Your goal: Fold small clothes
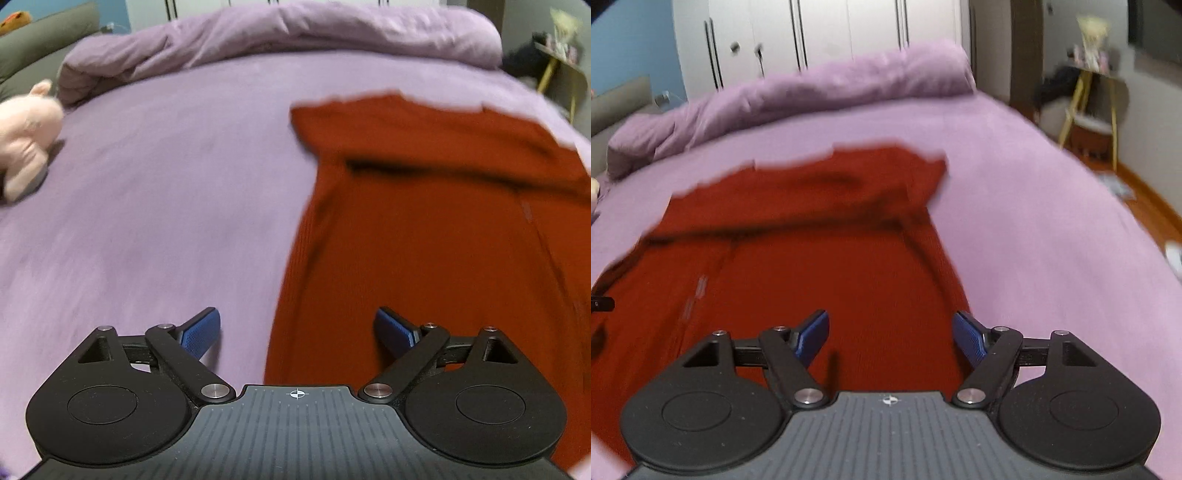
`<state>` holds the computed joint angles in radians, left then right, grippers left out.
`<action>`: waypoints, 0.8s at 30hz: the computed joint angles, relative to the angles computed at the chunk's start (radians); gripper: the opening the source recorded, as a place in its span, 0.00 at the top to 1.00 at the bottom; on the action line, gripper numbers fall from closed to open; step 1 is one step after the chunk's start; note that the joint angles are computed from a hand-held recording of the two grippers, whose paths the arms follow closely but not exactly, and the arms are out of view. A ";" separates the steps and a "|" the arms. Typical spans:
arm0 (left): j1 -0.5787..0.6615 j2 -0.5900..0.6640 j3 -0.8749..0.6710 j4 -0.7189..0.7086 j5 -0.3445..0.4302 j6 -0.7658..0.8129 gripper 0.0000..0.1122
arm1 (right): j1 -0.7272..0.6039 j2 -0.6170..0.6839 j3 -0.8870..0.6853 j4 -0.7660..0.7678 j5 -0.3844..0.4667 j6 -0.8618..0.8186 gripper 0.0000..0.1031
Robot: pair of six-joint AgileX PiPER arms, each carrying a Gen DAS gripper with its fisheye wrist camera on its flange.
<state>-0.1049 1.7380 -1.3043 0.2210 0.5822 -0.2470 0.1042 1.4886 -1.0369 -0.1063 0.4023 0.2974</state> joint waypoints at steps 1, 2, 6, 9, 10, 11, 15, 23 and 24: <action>0.009 -0.064 0.082 -0.036 -0.024 0.028 0.15 | -0.014 -0.071 0.064 0.075 0.025 -0.040 0.28; 0.020 -0.109 0.133 -0.082 -0.036 0.065 0.15 | -0.034 -0.138 0.117 0.160 0.053 -0.089 0.29; 0.076 -0.201 0.210 -0.339 0.037 0.245 0.17 | -0.080 -0.258 0.176 0.249 0.197 -0.128 0.34; 0.104 -0.186 0.200 -0.435 0.102 0.317 0.25 | -0.181 -0.260 0.186 0.437 0.255 -0.285 0.50; 0.112 -0.186 0.196 -0.453 0.113 0.328 0.26 | -0.218 -0.255 0.190 0.511 0.276 -0.338 0.55; 0.121 -0.192 0.203 -0.479 0.113 0.350 0.28 | -0.258 -0.251 0.194 0.578 0.292 -0.388 0.57; 0.153 -0.185 0.162 -0.524 0.195 0.426 0.56 | -0.352 -0.216 0.189 0.699 0.347 -0.468 0.75; 0.190 -0.151 0.090 -0.578 0.295 0.524 0.90 | -0.435 -0.163 0.153 0.800 0.451 -0.558 0.95; 0.204 -0.151 0.084 -0.602 0.307 0.538 0.92 | -0.454 -0.157 0.152 0.836 0.469 -0.575 0.95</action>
<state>0.0989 1.5874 -1.2202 -0.3808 0.8895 0.2909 -0.3498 1.3317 -0.8845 0.7294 0.8712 -0.2776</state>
